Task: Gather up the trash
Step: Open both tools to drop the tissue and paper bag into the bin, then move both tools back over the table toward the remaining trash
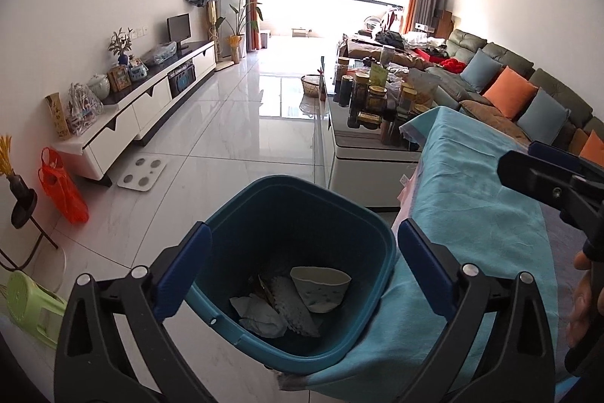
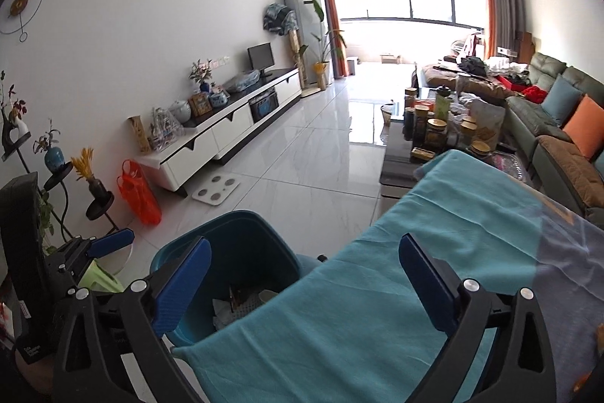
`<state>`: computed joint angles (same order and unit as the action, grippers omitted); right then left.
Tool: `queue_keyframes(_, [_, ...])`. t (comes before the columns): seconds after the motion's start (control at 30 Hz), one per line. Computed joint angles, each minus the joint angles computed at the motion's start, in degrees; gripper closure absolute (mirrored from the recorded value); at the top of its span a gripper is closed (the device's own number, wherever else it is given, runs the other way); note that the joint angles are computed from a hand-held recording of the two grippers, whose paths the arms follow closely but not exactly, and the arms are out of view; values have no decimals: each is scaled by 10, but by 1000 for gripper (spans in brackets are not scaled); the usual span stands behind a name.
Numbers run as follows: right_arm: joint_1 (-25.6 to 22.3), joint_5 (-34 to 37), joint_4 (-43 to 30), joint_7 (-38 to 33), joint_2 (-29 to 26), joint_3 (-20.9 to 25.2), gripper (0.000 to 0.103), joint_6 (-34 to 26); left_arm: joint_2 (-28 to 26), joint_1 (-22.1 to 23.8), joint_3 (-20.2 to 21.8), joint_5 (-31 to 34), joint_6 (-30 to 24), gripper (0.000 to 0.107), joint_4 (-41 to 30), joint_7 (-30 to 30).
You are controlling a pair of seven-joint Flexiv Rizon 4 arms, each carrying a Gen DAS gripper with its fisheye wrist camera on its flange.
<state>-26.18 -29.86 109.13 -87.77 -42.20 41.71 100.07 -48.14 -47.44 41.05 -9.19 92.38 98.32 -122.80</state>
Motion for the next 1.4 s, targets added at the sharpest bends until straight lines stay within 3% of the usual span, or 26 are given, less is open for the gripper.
queue_keyframes(0.23, [-61, -15, 31, 20, 7, 7, 7, 38, -4, -33, 23, 20, -26, 9, -31, -8])
queue_keyframes(0.47, [-133, -57, 73, 68, 17, 3, 7, 92, 2, -44, 11, 71, -46, 9, -72, -32])
queue_keyframes(0.6, [-151, -69, 107, 94, 37, -23, 7, 136, 7, -48, -4, 96, -21, 9, -80, -54])
queue_keyframes(0.73, [-121, -42, 156, 91, 76, -92, 7, 197, 9, -53, -29, 87, 31, 9, -75, -44])
queue_keyframes(1.03, [5, 104, 242, 15, 129, -249, 7, 333, -17, -73, -71, 45, 131, 9, -86, 13])
queue_keyframes(1.27, [76, 208, 286, -14, 145, -339, 7, 397, -25, -17, -182, 46, 157, 9, -120, 73])
queue_keyframes(1.4, [94, 227, 297, -4, 142, -380, 7, 419, -25, 15, -238, 57, 161, 9, -133, 117])
